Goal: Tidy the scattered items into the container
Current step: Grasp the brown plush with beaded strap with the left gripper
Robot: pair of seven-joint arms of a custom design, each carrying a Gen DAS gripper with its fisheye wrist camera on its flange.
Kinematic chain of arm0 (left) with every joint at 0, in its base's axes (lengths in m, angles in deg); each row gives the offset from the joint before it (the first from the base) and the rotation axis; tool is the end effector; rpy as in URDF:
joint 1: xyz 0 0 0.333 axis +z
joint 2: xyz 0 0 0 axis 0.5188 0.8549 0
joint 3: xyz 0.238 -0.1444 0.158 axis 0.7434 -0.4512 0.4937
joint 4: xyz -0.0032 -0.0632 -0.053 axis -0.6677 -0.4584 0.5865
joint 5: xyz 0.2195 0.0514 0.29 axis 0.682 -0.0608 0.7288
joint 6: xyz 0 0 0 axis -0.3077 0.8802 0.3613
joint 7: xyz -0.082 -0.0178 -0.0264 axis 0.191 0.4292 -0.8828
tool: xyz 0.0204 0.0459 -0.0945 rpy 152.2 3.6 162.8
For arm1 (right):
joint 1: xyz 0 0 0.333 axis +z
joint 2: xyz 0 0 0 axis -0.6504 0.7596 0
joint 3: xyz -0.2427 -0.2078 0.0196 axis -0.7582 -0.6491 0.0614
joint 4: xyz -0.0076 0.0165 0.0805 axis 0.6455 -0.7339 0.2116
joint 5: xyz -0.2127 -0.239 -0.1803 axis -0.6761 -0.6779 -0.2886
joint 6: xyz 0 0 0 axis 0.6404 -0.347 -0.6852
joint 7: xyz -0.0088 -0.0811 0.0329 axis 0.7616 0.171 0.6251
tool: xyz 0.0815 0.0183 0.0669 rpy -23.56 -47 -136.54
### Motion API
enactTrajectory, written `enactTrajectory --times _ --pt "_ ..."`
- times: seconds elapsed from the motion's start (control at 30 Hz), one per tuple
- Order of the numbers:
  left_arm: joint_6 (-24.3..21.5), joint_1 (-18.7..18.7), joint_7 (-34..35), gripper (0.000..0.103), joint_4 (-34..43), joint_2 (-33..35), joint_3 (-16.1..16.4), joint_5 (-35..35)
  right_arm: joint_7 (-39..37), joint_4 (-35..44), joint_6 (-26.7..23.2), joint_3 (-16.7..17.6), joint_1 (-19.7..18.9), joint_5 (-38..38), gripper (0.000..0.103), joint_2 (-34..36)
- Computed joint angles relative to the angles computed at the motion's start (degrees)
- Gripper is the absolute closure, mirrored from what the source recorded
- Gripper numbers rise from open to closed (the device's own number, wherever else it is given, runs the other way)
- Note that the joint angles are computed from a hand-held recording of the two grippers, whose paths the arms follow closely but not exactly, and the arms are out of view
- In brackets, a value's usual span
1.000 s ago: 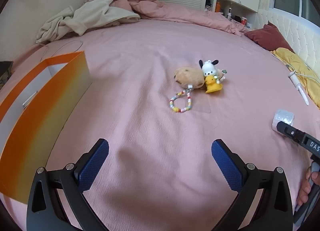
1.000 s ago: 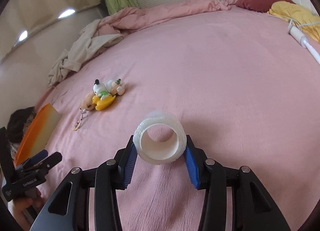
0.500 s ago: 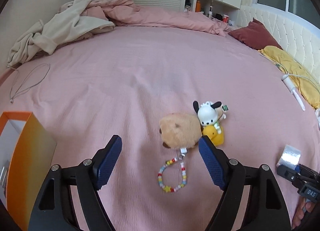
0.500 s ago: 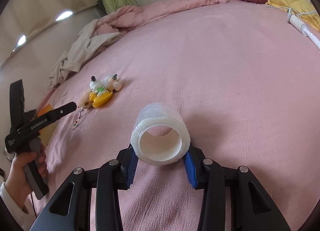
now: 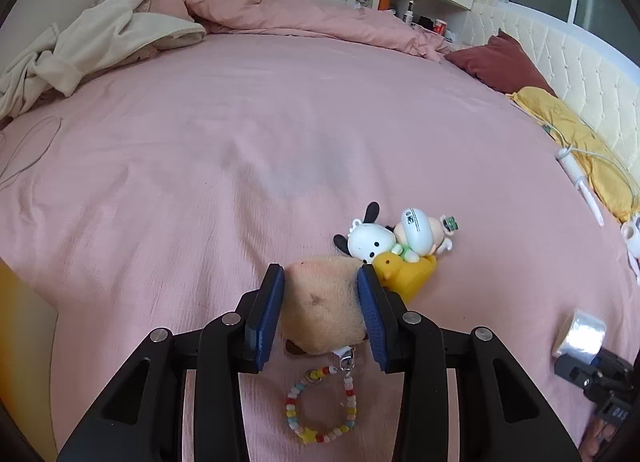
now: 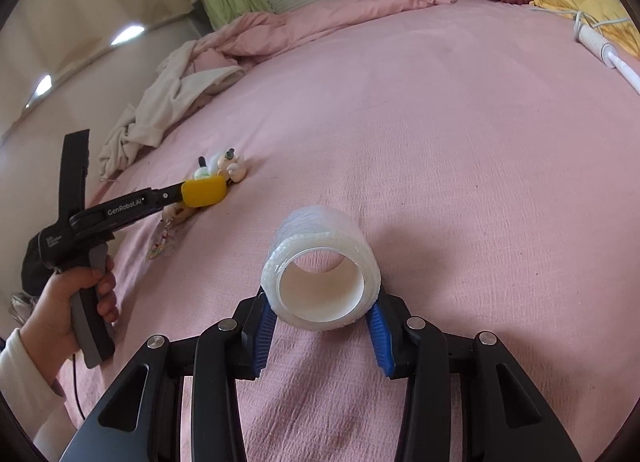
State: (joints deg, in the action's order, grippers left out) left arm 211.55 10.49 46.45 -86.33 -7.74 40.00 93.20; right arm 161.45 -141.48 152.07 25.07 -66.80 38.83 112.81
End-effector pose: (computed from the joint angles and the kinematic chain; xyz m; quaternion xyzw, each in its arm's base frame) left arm 0.7438 -0.3047 0.3803 -0.5821 0.7306 -0.3101 0.1768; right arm 0.6019 0.1136 0.3614 -0.5963 0.6908 -0.1023 0.3959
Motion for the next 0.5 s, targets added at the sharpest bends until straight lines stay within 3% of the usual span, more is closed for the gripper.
enactTrajectory --times 0.17,0.4,0.5 --pt "0.0 -2.0 0.4 0.063 -4.2 -2.8 2.2 3.7 0.3 0.1 0.2 -0.3 0.2 -0.1 0.062 0.1" --pt "4.2 -2.8 -0.8 0.064 -11.1 -6.6 3.5 5.8 0.4 0.2 0.0 -0.1 0.0 -0.6 0.062 0.2" --pt "3.1 -2.8 -1.1 0.062 -9.7 -5.8 3.6 6.0 -0.1 0.5 -0.5 -1.1 1.3 -0.6 0.055 -0.2"
